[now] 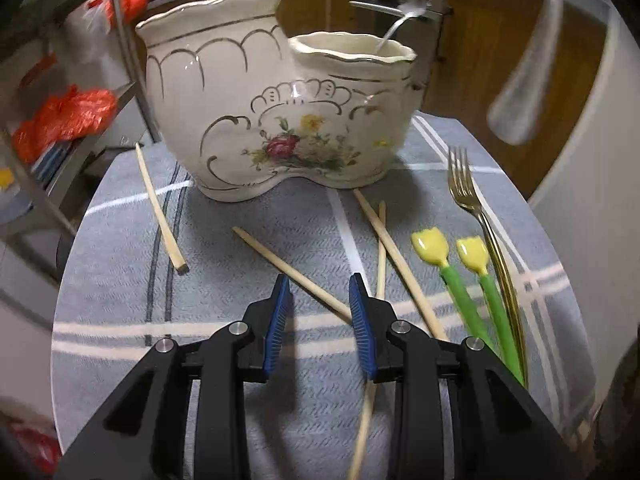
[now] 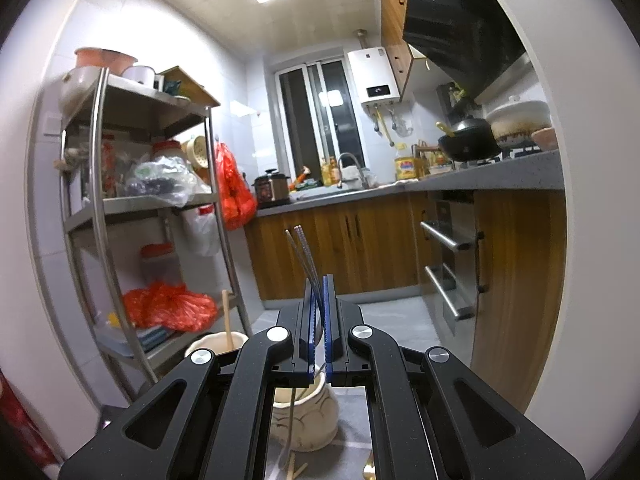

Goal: Organize utensils
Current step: 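Hold the fork above the small compartment while the left tool grasps another chopstick, then lift the chopstick with the left tool and lower it into the large compartment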

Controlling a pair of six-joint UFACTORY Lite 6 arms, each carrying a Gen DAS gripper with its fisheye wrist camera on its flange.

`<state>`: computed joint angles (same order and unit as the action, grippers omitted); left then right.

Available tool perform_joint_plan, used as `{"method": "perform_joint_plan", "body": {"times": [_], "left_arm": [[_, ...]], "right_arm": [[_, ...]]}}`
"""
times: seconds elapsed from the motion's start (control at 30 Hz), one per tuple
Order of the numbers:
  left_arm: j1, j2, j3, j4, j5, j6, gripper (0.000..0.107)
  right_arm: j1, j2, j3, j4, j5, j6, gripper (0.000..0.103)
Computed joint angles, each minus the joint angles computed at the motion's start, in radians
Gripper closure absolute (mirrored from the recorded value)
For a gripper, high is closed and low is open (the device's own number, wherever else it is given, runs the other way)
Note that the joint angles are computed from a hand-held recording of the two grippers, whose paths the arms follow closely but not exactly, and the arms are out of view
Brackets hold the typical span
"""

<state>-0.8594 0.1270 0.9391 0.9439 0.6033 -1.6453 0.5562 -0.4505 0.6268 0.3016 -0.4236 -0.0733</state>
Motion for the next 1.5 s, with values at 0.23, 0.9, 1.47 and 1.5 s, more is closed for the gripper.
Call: {"method": "perform_joint_plan", "body": {"times": [0.23,0.9,1.47,1.5], "left_arm": [[0.005,0.106,0.132,-0.110,0.084,0.047,0.077],[0.052,-0.318,-0.288,0.179,-0.107,0.017,0.102],[0.131,-0.671,-0.289,0.535,-0.165,-0.054,0.102],[0.179,-0.643,-0.252,0.569,-0.211,-0.066,0.102]], "right_arm": [[-0.027,-0.052,-0.023,-0.128,0.027,0.123,0.099],[-0.039,-0.074,-0.032,-0.209,0.037,0.199,0.099],[0.038,0.144,0.129,0.083,-0.077,-0.082,0.099],[0.033,0.160,0.144,0.087,-0.083,-0.081,0.099]]}}
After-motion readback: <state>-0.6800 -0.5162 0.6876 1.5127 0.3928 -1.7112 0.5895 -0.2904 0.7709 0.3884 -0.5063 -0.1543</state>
